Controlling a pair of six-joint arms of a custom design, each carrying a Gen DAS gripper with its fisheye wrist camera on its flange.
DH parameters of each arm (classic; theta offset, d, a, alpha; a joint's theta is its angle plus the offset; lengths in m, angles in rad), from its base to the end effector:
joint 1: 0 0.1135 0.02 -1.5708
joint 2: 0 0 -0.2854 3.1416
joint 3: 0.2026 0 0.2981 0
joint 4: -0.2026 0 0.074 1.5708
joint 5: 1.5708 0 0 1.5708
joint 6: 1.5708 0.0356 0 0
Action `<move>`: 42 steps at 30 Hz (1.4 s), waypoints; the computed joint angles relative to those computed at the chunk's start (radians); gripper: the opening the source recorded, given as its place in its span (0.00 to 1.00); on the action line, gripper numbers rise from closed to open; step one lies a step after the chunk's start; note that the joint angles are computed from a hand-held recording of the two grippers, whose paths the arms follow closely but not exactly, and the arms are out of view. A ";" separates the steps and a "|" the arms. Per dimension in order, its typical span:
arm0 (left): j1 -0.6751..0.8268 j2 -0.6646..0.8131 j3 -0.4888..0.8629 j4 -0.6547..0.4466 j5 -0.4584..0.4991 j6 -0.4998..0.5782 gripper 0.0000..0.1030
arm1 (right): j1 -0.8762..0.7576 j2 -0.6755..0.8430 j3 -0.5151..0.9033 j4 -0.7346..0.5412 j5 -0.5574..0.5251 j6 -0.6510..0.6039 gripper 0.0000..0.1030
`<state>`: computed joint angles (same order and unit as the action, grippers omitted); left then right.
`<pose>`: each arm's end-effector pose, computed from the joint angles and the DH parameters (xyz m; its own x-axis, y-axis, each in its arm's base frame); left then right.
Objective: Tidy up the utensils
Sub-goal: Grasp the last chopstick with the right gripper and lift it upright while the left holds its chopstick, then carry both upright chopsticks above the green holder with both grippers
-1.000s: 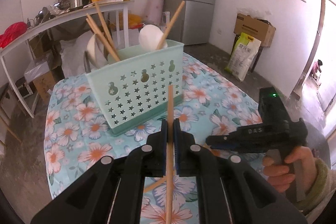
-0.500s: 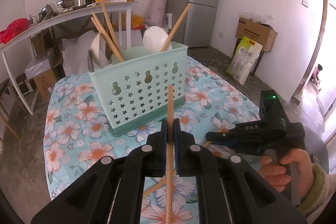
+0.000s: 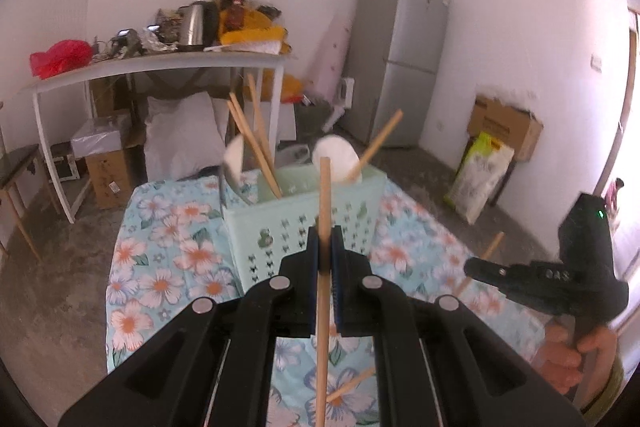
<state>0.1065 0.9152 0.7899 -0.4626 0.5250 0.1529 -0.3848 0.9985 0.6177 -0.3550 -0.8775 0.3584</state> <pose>0.2310 0.0068 0.3046 -0.4959 0.0795 -0.8647 0.4030 0.9032 -0.1480 0.2240 -0.0612 0.2356 -0.6838 0.5188 -0.5131 -0.0520 0.6668 0.7435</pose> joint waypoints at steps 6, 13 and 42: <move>0.040 0.007 0.029 -0.035 0.043 -0.011 0.05 | -0.002 -0.045 0.007 -0.010 0.035 -0.032 0.04; 0.050 -0.003 0.032 -0.052 0.051 0.001 0.05 | 0.006 -0.063 0.008 0.003 0.048 -0.043 0.04; 0.030 -0.110 0.062 -0.063 0.022 0.035 0.05 | -0.033 -0.095 0.024 -0.021 0.025 -0.062 0.04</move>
